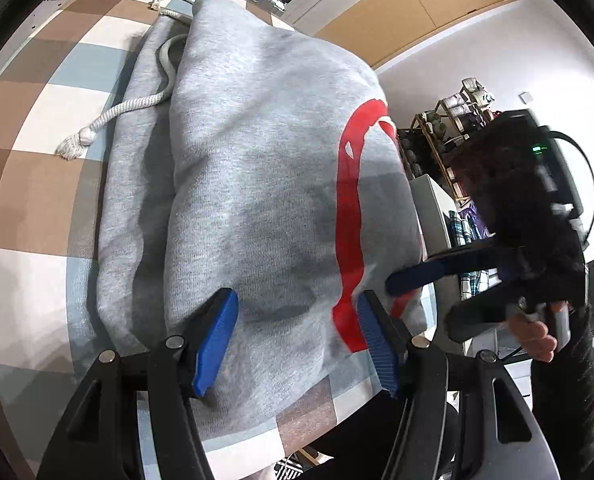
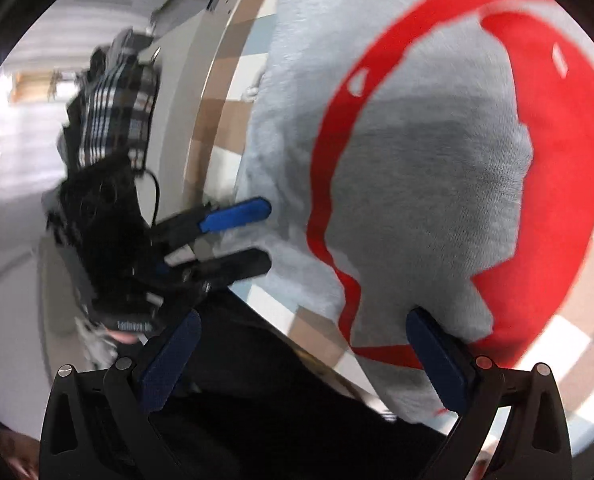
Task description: Fold large clothes
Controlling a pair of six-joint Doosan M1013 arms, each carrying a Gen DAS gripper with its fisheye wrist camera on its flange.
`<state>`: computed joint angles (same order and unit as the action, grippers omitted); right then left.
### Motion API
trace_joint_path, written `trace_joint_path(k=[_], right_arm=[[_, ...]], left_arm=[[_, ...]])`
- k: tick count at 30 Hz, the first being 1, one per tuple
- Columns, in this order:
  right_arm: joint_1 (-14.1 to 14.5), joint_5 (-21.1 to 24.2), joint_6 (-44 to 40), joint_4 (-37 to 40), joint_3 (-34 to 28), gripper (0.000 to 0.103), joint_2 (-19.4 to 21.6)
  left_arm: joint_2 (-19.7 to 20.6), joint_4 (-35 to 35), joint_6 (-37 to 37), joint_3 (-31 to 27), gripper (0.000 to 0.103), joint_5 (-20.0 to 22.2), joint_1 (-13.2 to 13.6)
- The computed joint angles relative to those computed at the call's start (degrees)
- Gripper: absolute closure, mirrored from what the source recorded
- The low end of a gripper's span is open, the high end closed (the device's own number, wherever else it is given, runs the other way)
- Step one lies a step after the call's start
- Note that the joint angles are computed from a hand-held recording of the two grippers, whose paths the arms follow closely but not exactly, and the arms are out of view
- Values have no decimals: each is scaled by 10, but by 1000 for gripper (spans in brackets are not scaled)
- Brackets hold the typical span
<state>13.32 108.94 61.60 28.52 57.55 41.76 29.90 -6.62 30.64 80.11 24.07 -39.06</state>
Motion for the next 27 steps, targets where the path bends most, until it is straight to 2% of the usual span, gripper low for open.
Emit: trace_joint_path(k=[2,6,8,14,17,19,22,25,27], right_arm=[[-3,1,11,25,7,0,4],[-1,-47,-5,20,36,0,-19],[4,-55,-16,-7,41,0,-34],[12,-66,-117,-83,81,0,-81],[15,-88,-72,-116,94,0,-69],[7,-101,-22,-83,94,0,-53],[-7,-92,33,-32,86,0,-38],[-15,-87,28,-14,91,0,-41],[-4,-60,9,-46,80,0,-45]], left_arm=[[-2,-16,7,6,46,-7,2],[-8,-66,33,22,46,-32,8],[-10,-90,53,29,46,-42,9],[-15,-89,51,35,46,-41,8],[-18,-113,65,42,46,-49,10],[-20,-111,62,47,46,-52,9],[-25,-129,79,56,46,-59,10],[-31,-172,112,65,46,-67,13],[-34,-185,113,71,46,-75,13]])
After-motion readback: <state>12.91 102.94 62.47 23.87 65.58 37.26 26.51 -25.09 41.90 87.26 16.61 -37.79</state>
